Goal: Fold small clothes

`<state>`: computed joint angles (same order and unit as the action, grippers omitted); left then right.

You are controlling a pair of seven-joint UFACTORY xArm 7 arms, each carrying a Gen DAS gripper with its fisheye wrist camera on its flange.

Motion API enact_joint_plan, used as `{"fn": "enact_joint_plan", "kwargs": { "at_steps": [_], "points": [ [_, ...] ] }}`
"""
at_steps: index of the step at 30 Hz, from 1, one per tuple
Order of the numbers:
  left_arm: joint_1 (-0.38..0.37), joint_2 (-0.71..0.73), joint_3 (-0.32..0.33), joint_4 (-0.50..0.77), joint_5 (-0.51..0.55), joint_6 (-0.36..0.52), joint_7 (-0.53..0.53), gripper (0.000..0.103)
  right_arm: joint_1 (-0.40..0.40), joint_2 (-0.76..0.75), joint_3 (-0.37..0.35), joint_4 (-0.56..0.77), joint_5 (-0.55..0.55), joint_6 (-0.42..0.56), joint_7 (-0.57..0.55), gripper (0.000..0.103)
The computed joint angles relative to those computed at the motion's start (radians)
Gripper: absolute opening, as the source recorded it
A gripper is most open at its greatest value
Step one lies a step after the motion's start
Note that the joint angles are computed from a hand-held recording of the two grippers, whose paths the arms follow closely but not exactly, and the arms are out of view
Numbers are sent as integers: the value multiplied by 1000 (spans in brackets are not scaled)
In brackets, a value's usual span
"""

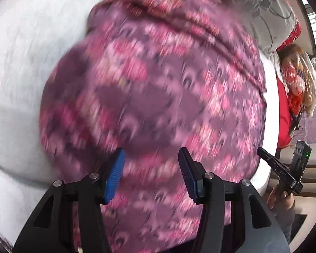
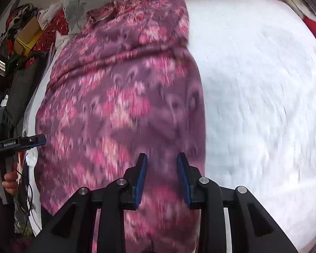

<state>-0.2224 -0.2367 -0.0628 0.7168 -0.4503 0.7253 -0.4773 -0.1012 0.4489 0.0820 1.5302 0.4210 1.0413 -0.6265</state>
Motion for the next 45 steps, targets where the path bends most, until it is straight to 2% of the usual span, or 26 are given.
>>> {"fn": "enact_joint_plan", "kwargs": {
  "at_steps": [4,8,12,15,22,26,29,33,36,38,39,40,41,42,43,44,45],
  "points": [
    [-7,-124,2,-97,-10,33,-10,51,-26,-102,-15,-125,22,-11,-38,32],
    [-2,-282,26,-205,-3,64,-30,51,-40,-182,-49,-220,7,0,-65,46],
    [3,-406,63,-310,-28,73,-43,51,-83,-220,-86,-287,34,66,-119,50],
    [-13,-481,113,-378,-89,73,-14,51,-132,-204,-110,-310,103,169,-134,50],
    [-6,-589,137,-494,-151,53,-14,51,-228,-142,-126,-330,316,295,-119,52],
    [7,-659,174,-568,-181,11,-6,52,-246,-125,-122,-329,353,313,-120,52],
    [-22,-689,206,-616,-238,-53,21,54,-257,-114,-115,-320,380,348,-130,53],
    [-73,-663,232,-627,-278,-89,58,58,-252,-110,-108,-316,386,367,-146,55],
    [-98,-615,217,-605,-275,-77,80,60,-243,-116,-106,-321,386,360,-145,55],
    [-103,-632,213,-613,-294,-94,86,59,-238,-123,-106,-328,388,358,-149,55],
    [-112,-646,213,-618,-307,-106,93,58,-236,-128,-105,-332,388,357,-151,55],
    [-117,-658,200,-615,-305,-114,94,52,-234,-136,-106,-336,386,356,-158,54],
    [-120,-660,189,-609,-293,-111,91,28,-230,-142,-107,-342,385,349,-164,52],
    [-134,-642,179,-579,-269,-91,102,18,-225,-154,-107,-349,378,341,-175,44],
    [-133,-630,158,-562,-248,-82,91,16,-221,-167,-107,-355,373,335,-191,31],
    [-125,-628,141,-545,-218,-65,83,9,-216,-175,-107,-359,372,331,-204,30],
    [-133,-636,151,-537,-218,-57,93,2,-205,-200,-106,-372,358,305,-229,25]
  ]
}}
